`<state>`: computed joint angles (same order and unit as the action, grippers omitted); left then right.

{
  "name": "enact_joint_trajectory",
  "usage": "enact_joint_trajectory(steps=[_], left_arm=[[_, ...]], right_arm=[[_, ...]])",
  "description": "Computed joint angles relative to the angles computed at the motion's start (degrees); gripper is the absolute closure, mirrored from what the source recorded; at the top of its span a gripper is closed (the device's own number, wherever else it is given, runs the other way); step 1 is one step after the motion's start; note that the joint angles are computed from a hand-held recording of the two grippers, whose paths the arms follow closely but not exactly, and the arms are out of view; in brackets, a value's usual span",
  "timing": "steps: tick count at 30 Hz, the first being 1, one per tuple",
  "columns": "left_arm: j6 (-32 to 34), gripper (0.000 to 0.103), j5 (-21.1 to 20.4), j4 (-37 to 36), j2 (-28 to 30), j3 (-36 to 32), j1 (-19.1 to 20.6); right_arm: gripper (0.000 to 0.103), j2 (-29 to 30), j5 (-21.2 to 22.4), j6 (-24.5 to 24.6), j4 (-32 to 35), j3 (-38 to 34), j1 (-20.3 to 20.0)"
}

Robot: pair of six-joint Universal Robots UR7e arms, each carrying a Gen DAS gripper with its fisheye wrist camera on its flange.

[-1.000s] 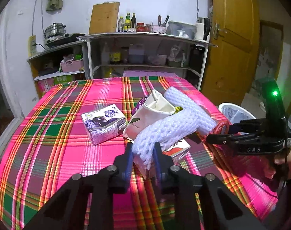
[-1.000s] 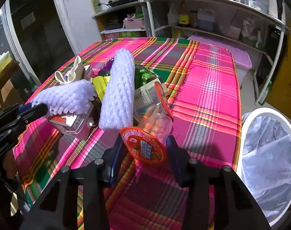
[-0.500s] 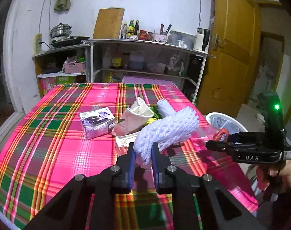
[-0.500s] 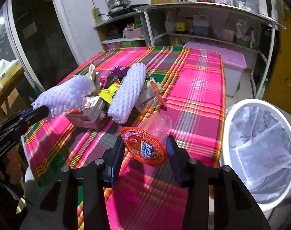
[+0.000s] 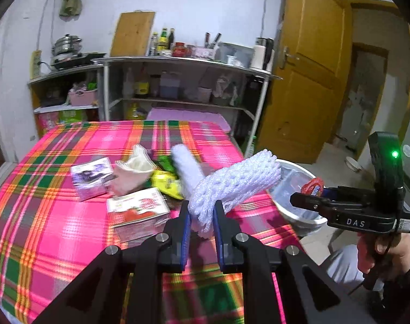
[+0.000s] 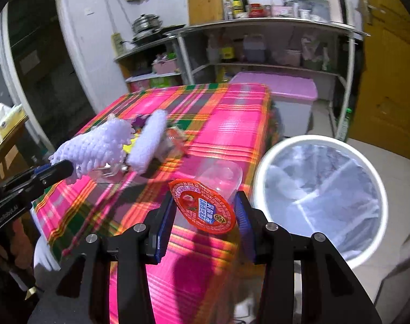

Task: Collect trash
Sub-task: 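Carry both held items over the white bin and open both tools to drop them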

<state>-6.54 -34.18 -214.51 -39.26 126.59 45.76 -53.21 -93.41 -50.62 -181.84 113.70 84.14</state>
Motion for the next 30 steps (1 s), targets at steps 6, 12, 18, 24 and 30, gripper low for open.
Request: enact_joint_trajectory(steps=[6, 12, 18, 24, 30], left_arm=[[3.2, 0.087, -4.2, 3.6, 3.3, -6.9, 1.4], [5.6, 0.087, -8.1, 8.7, 6.5, -14.2, 2.9], [7.0, 0.087, -12.1, 14.7, 10.0, -21.5, 4.6], [7.5, 0.087, -14.8, 20.7, 13.4, -28.2, 6.5], [7.9, 0.086, -16.0, 26.0, 16.4, -33.9, 7.9]], right_arm=[[0.058, -1.0, -0.5, 1.2, -0.8, -1.6, -2.4], [0.058, -0.9, -1.6, 2.1, -0.7, -3.8, -4.5], [0.058, 0.2, -3.1, 3.5, 0.6, -6.8, -6.0], [0.057, 1.6, -4.2, 4.2, 2.4, -9.4, -7.4], [0.057, 3.0, -5.7, 5.3, 5.2, -12.2, -8.3]])
